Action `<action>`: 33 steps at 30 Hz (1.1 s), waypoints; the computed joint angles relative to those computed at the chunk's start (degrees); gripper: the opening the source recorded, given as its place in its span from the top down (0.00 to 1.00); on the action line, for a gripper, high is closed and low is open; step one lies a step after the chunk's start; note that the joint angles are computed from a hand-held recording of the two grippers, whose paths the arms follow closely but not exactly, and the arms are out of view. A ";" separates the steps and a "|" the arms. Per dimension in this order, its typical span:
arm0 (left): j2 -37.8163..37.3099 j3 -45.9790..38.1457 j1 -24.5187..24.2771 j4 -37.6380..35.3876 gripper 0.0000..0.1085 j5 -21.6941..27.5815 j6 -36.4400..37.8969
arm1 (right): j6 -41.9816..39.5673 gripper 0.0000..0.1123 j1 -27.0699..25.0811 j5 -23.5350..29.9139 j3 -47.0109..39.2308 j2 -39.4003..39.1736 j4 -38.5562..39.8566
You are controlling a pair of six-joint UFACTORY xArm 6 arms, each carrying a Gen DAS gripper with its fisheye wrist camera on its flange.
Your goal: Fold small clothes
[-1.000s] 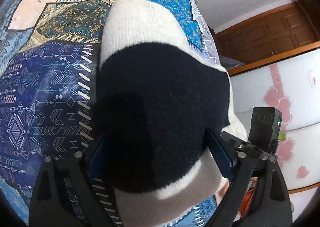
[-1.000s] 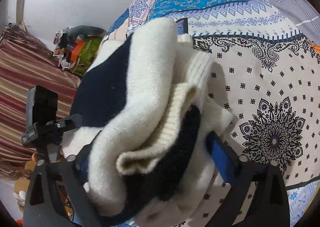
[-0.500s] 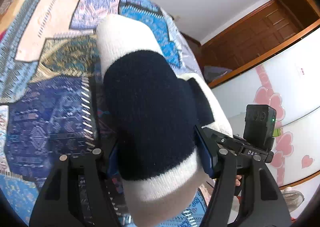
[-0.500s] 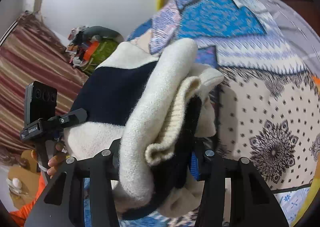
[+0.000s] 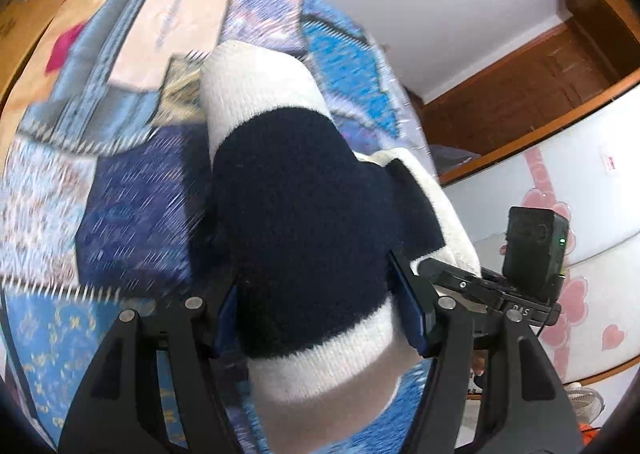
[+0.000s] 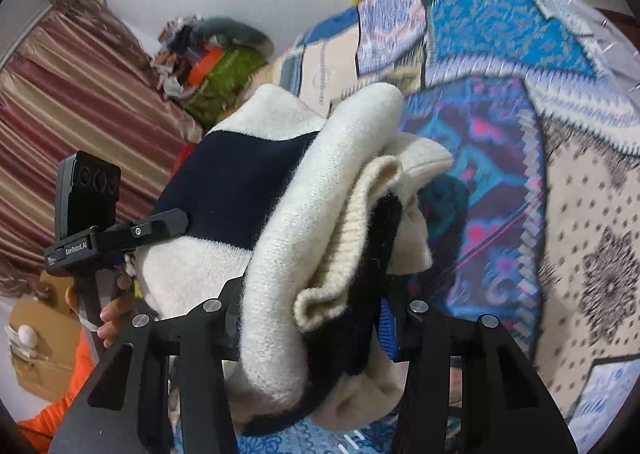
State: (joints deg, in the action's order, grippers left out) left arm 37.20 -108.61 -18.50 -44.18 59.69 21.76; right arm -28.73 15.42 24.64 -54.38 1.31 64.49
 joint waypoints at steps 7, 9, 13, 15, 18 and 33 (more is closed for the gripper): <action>-1.15 7.02 2.00 -0.02 0.38 -2.69 0.44 | 8.46 0.43 2.07 -3.89 0.16 1.64 -11.25; -3.29 9.97 1.89 0.11 0.38 -5.75 1.09 | 11.98 0.42 2.23 -4.76 0.71 0.80 -17.21; -7.00 14.24 0.44 5.51 0.38 -12.91 0.95 | 17.80 0.41 2.10 -6.18 2.27 -1.40 -26.53; -9.02 16.40 -0.40 10.04 0.38 -16.19 -0.44 | 19.78 0.41 2.09 -6.81 3.07 -2.45 -29.42; -12.16 20.24 -2.02 16.37 0.38 -21.65 -1.38 | 25.80 0.41 2.08 -8.53 4.95 -4.51 -37.59; -22.69 38.04 -6.32 22.25 0.37 -31.77 1.59 | 30.24 0.43 6.78 -12.79 7.32 -5.97 -51.07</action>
State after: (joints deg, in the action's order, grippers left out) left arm 14.51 -70.57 -24.82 -21.94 27.91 23.34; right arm 1.51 22.20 11.85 -47.07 -4.66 13.42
